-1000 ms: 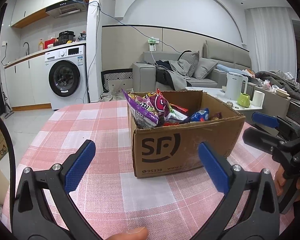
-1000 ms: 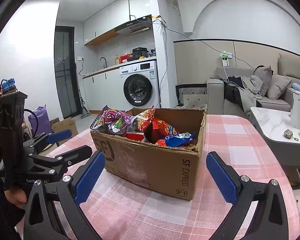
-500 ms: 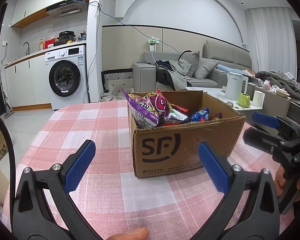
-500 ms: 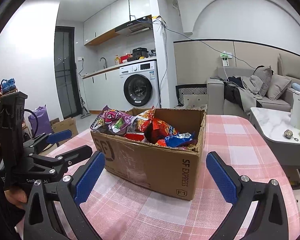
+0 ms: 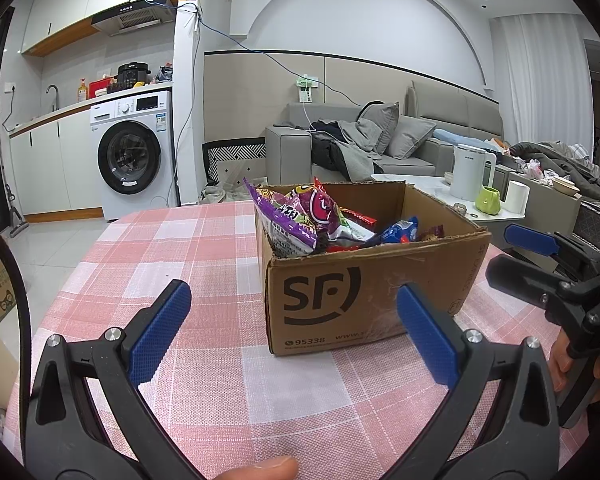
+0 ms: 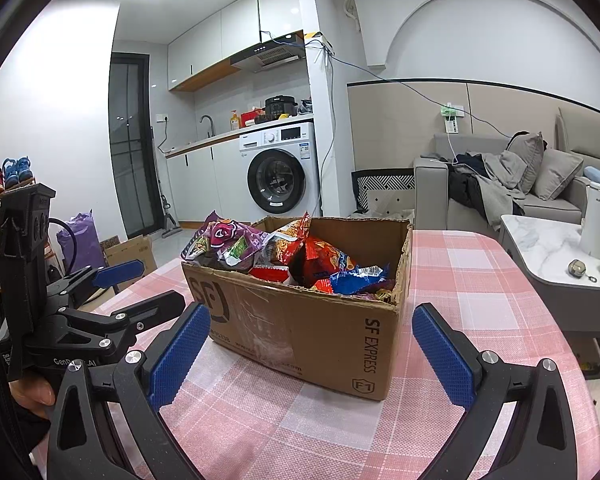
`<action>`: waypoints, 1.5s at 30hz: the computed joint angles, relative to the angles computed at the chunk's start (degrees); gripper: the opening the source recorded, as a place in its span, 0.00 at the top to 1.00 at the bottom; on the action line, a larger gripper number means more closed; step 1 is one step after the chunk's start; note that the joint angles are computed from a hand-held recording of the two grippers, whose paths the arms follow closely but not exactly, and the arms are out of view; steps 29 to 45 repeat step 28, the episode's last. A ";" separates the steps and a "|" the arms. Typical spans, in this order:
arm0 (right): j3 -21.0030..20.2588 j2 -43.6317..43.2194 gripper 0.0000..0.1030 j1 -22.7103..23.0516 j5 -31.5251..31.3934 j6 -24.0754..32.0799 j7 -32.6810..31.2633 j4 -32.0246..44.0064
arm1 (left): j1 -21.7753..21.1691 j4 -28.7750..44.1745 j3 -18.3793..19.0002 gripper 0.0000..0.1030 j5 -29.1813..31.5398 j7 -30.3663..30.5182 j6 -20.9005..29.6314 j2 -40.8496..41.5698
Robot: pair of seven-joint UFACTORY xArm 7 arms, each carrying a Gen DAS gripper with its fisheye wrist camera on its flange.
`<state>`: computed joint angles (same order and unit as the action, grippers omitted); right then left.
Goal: Organize snacks
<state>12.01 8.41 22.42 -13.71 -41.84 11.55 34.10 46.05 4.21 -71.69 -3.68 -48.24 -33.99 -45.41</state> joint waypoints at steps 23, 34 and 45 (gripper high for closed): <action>0.02 0.01 0.00 -0.06 -0.02 -0.08 0.03 -0.04 | -0.19 -0.07 -0.03 0.00 0.25 -0.60 0.14 -0.46; 0.05 0.04 0.00 -0.03 -0.04 -0.08 -0.03 -0.02 | -0.65 -0.17 -0.29 0.00 0.10 -0.74 -0.01 -1.27; 0.05 0.04 0.00 -0.03 -0.04 -0.08 -0.03 -0.02 | -0.65 -0.17 -0.29 0.00 0.10 -0.74 -0.01 -1.27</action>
